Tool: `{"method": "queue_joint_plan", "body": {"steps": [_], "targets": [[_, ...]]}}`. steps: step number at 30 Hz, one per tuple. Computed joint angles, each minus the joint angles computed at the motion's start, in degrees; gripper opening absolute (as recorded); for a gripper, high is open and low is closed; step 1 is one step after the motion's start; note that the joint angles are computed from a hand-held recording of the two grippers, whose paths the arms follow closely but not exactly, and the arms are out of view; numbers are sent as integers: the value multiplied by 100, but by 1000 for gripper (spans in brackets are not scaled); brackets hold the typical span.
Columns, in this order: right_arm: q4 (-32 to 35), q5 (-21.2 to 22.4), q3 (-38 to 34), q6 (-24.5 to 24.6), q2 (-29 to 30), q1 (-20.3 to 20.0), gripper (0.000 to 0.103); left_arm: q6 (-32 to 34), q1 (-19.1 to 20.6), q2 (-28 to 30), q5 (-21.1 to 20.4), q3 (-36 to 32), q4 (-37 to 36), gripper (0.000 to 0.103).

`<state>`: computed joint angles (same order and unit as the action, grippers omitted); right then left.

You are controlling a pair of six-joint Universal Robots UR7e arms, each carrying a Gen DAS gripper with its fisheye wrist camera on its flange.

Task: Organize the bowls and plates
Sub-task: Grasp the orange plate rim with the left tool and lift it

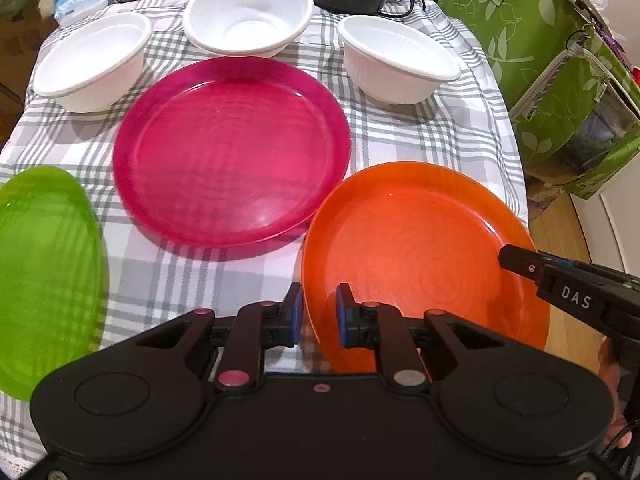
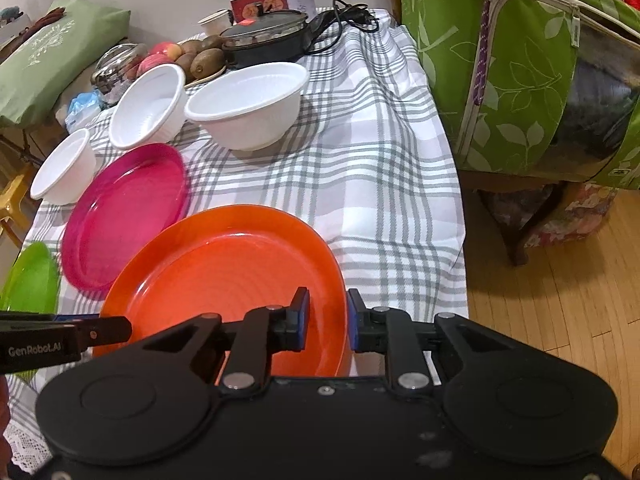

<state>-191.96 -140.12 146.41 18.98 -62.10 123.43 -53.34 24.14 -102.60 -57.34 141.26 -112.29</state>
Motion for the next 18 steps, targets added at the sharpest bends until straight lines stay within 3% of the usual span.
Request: {"method": "queue_joint_plan", "body": {"steps": [9, 18], "targets": [[410, 48, -87, 483, 89, 435, 22, -403, -329, -779, 180, 35, 915, 23], [751, 136, -401, 653, 320, 827, 22, -834, -539, -1585, 389, -19, 1916, 23]]}}
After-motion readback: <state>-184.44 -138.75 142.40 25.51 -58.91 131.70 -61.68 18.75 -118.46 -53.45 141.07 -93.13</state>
